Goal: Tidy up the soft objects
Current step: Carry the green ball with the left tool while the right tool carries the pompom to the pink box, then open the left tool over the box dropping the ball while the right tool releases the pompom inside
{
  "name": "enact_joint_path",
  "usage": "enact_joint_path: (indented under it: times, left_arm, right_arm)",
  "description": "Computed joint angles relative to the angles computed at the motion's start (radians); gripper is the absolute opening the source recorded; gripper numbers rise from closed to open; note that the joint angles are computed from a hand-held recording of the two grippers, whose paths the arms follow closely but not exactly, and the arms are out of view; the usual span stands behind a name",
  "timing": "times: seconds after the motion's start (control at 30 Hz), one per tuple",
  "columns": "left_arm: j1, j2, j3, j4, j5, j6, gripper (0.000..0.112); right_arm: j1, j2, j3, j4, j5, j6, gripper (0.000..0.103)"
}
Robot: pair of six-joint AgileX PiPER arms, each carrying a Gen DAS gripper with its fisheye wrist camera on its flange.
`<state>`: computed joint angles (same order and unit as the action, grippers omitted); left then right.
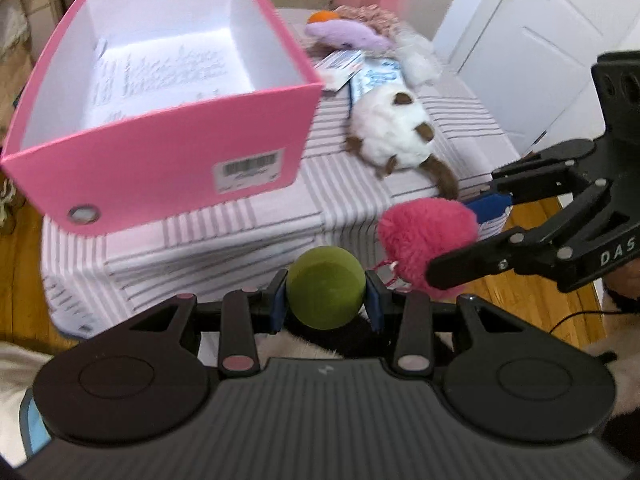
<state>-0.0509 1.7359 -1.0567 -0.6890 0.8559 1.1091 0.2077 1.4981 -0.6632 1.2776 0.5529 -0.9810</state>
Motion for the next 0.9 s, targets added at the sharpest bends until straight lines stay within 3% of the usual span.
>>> enact_joint_path:
  times: [0.2,0.5,0.6,0.77,0.9]
  left_arm:
    - [0.048,-0.006,-0.078,0.028,0.074,-0.016,0.038]
    - [0.085,0.056,-0.305,-0.015,0.185,-0.025,0.038]
    - [0.069,0.099,-0.392,-0.032,0.186,-0.026,0.038]
    - [0.042,0.224,-0.580,-0.066,0.211,-0.065,0.038]
    - [0.010,0.369,-0.794,-0.042,0.213,-0.178,0.038]
  right_arm:
    - [0.017,0.093,-0.171,-0.080,0.079,0.103,0.050]
    - [0.007,0.149,-0.412,-0.241,0.115,0.263,0.050]
    - [0.000,0.170,-0.483,-0.279,0.100,0.289,0.051]
    - [0.014,0.218,-0.603,-0.424,-0.002,0.376,0.051]
    - [0.039,0.311,-0.758,-0.687,-0.064,0.568,0.051]
